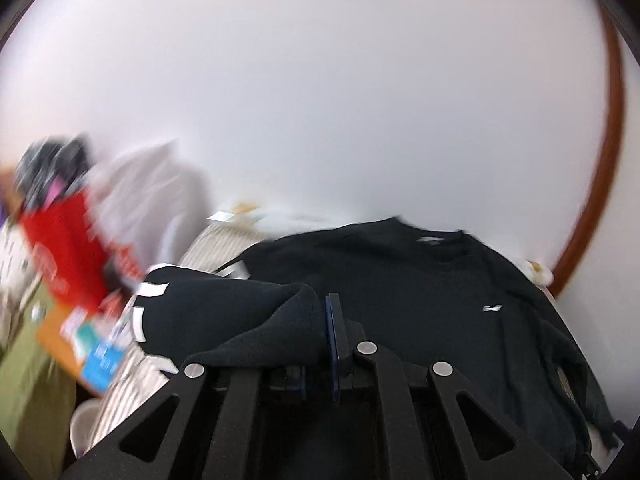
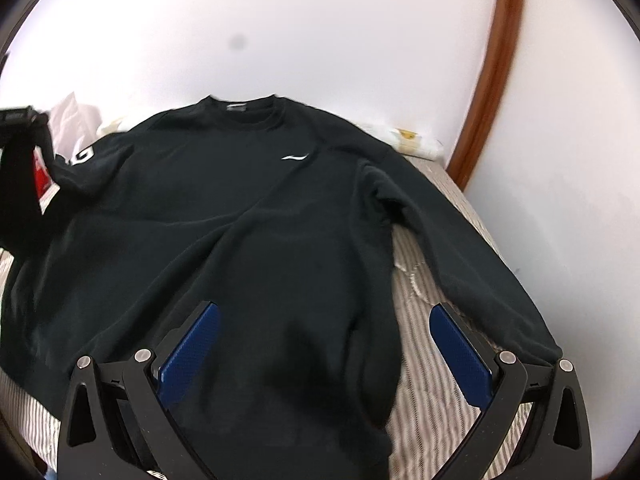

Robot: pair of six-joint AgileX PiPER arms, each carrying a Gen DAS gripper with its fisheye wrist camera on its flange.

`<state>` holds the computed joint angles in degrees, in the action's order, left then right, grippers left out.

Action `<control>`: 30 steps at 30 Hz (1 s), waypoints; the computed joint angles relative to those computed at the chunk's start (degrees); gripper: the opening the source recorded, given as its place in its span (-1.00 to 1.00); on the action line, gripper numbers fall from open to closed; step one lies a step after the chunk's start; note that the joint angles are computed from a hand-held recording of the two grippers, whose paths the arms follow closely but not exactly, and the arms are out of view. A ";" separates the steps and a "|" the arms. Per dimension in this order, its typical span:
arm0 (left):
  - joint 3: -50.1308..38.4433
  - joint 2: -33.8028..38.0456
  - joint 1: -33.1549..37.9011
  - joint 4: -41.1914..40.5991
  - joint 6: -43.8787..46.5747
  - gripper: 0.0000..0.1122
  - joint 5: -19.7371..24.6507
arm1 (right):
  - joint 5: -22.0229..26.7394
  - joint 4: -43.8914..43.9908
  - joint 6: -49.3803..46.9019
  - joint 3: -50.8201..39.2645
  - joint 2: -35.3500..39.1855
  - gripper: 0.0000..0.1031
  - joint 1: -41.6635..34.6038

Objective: Fold small clothes
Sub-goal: 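Grasp the lettered sleeve with the left tool and lift it, then fold the lettered sleeve across the sweatshirt body with the left tool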

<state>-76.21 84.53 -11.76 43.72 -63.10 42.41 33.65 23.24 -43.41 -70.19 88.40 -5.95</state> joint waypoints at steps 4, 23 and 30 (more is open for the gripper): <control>-15.97 12.96 -5.32 -2.70 8.33 -0.86 2.24 | 0.95 1.54 0.21 -1.86 3.08 0.99 -3.28; -22.63 22.96 -11.08 -17.79 20.34 0.15 0.41 | -0.09 -4.43 3.85 -2.03 4.79 0.99 -4.47; -2.76 6.46 -5.27 -12.34 12.64 0.25 -4.28 | 0.01 -4.55 5.28 -3.53 1.64 0.99 5.76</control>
<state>-78.97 90.98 -17.04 31.39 -50.46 38.12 33.66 18.68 -38.13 -73.72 90.04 -0.19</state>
